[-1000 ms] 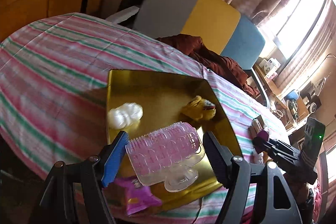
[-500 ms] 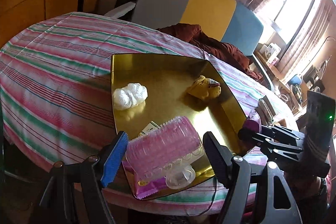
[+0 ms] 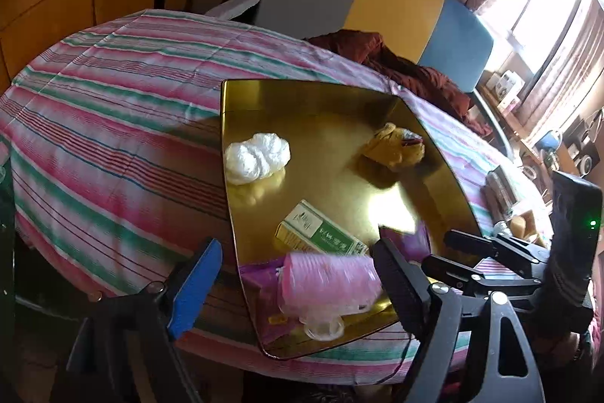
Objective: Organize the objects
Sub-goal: 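Carry the roller case and purple packet into the gold tray and release, then move both tools back to the remaining items beside the tray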
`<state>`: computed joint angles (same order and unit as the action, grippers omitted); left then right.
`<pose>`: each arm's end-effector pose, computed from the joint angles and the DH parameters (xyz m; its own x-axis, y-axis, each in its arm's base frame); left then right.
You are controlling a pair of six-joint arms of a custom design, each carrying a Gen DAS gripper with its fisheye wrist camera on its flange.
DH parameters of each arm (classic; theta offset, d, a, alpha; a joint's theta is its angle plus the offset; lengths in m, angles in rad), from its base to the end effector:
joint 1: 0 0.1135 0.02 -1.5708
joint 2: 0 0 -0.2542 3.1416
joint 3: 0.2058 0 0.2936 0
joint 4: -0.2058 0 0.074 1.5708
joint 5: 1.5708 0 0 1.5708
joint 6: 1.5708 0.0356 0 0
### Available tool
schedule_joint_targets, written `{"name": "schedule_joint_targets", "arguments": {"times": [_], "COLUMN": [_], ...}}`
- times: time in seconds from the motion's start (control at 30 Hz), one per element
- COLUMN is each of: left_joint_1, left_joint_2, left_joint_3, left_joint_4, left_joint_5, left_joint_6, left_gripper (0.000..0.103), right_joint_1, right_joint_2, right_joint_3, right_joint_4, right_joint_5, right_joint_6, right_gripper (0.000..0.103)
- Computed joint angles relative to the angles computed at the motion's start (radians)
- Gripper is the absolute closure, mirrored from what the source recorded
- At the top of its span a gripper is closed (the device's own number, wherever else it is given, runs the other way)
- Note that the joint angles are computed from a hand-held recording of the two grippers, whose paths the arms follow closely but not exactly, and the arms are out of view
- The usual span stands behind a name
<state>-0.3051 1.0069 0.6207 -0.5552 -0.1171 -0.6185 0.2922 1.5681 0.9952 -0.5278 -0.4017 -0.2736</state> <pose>0.2276 -0.0673 0.1873 -0.7632 -0.3634 -0.5344 -0.2574 0.9294 -0.2644 0.3232 0.1118 0.1671 -0.7045 -0.4716 -0.5303 -0.6492 0.7301 0.2132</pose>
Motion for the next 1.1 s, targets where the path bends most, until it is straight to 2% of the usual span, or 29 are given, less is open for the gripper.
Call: {"name": "schedule_joint_targets", "arguments": {"times": [0.13, 0.2, 0.33, 0.5, 0.77, 1.1], "left_joint_1": [-0.008, -0.017, -0.052, -0.131, -0.244, -0.318], "left_joint_2": [-0.007, -0.019, -0.017, 0.046, 0.117, 0.189], "left_joint_3": [0.006, 0.014, 0.046, 0.094, 0.140, 0.190], "left_joint_4": [-0.003, -0.003, 0.002, 0.007, -0.006, -0.069], "left_joint_5": [-0.023, -0.052, -0.122, -0.221, -0.367, -0.493], "left_joint_6": [-0.013, -0.017, -0.019, -0.021, -0.053, -0.131], "left_gripper": [0.019, 0.019, 0.019, 0.019, 0.019, 0.019], "right_joint_1": [-0.007, -0.012, -0.030, -0.039, -0.047, -0.075], "right_joint_2": [0.005, -0.002, -0.029, -0.087, -0.168, -0.190], "right_joint_3": [-0.005, -0.009, -0.025, -0.066, -0.123, -0.150], "right_joint_4": [-0.001, -0.002, 0.006, 0.056, 0.132, 0.161], "right_joint_5": [-0.004, -0.008, -0.016, 0.021, 0.087, 0.099], "right_joint_6": [-0.001, 0.002, 0.013, 0.044, 0.066, 0.088], "right_gripper": [0.040, 0.032, 0.023, 0.001, 0.000, 0.000]}}
